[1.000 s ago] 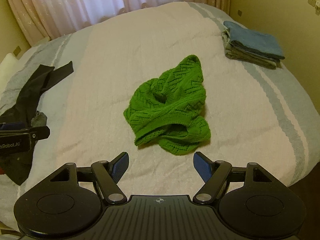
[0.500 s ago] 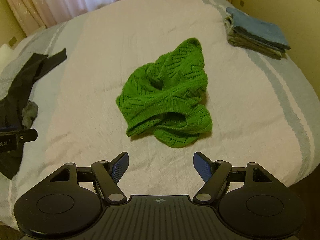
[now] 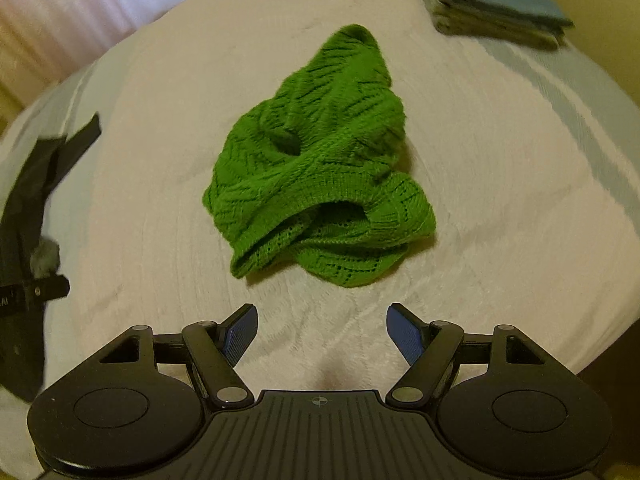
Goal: Fold clothes
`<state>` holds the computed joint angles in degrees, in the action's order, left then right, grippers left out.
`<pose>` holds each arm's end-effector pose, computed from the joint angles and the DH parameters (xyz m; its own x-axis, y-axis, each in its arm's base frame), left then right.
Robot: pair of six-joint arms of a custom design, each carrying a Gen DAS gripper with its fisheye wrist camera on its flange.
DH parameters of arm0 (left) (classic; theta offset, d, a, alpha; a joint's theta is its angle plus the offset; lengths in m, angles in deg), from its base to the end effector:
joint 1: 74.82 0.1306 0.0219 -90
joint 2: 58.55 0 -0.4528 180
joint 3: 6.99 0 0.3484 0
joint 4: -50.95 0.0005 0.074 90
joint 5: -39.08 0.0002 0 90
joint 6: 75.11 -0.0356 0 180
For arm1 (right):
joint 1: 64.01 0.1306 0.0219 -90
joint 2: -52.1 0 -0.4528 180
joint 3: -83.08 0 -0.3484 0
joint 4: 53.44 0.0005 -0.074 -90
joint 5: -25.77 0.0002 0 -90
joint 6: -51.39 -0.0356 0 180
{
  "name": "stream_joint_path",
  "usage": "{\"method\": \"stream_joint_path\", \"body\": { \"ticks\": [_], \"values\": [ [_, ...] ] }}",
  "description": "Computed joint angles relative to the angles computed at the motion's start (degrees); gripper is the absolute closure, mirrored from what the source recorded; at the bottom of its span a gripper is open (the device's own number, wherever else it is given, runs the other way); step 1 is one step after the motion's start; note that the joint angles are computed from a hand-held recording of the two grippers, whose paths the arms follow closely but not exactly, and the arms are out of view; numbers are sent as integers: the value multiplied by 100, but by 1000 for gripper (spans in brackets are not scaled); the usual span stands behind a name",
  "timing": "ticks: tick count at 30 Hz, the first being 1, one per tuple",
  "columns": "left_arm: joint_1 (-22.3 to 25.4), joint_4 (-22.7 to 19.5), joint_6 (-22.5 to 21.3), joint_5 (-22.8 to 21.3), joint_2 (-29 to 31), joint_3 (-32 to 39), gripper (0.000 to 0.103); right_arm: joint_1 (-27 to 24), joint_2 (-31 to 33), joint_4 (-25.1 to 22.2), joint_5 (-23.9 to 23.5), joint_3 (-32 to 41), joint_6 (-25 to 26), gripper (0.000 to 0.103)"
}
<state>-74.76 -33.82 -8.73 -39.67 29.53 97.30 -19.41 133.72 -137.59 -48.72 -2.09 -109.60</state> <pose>0.3809 -0.0070 0.5790 -0.8247 0.3921 -0.4077 0.4373 0.8991 -0.0199 0.2422 0.2248 0.5558 -0.8001 0.4905 -0.3453 0.4362 0.8709 0.2264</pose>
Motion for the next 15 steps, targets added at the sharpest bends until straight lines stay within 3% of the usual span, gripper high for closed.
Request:
{"method": "stream_joint_path", "body": {
  "ticks": [3,6,9,12,13,15],
  "values": [
    [-60,52,4,-47,182,202,35,-175,-121,500,-168,-216,-306,29],
    [-112,102,-48,-58,406,465,35,-464,-410,1583,-526,-807,-1343,29],
    [-170,126,-145,-58,616,696,35,-642,-788,3127,-696,-1757,-3606,29],
    [-214,152,-281,-20,815,881,35,-529,-967,4553,-188,-2606,-6056,29],
    [-225,156,-326,-14,880,931,35,-480,-933,4847,2,-2753,-6665,29],
    [-242,152,-424,-22,1017,1030,35,-432,-734,5134,346,-2816,-7352,29]
  ]
}}
